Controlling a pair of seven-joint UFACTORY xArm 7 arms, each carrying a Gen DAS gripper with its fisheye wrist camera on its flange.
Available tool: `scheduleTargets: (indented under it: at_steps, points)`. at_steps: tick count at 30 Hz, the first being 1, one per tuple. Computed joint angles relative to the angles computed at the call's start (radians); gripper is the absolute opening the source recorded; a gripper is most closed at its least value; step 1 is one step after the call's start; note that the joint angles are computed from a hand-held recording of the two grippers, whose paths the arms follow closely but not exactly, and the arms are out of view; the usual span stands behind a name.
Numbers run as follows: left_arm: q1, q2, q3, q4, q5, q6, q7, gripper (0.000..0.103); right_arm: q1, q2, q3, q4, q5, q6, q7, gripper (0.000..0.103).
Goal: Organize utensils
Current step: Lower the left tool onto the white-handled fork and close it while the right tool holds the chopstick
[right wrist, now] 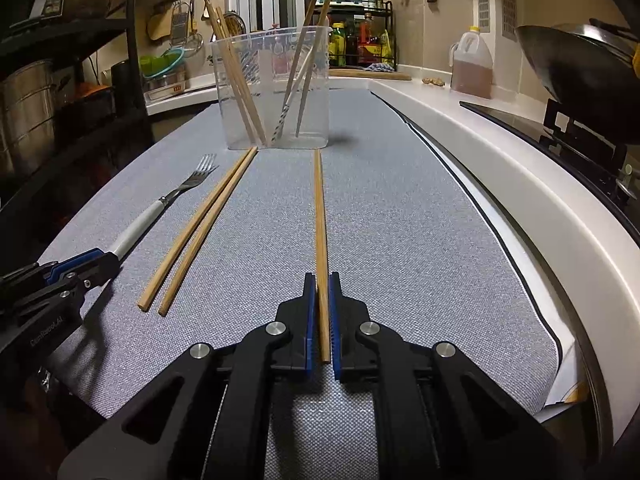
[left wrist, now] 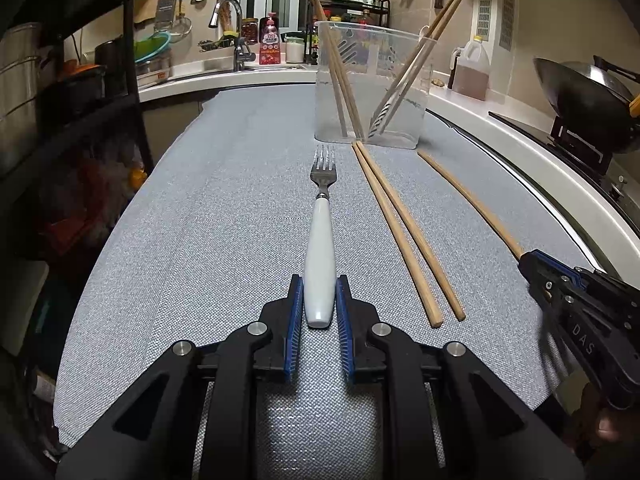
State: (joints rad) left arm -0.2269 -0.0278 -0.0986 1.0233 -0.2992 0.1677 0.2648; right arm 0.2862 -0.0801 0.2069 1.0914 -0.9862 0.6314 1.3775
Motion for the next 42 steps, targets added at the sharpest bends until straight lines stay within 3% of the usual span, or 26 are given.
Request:
scheduleTargets:
  at_steps: [4, 42]
  points:
    - [0.003, -0.001, -0.001, -0.003, 0.042, -0.002, -0.027, 0.017, 0.004, 0.003, 0.0, 0.005, 0.009, -0.003, -0.02, 0.006]
    - [-0.004, 0.007, -0.005, -0.003, 0.049, -0.025, -0.026, 0.017, 0.012, 0.008, 0.0, 0.011, 0.014, -0.007, -0.035, 0.006]
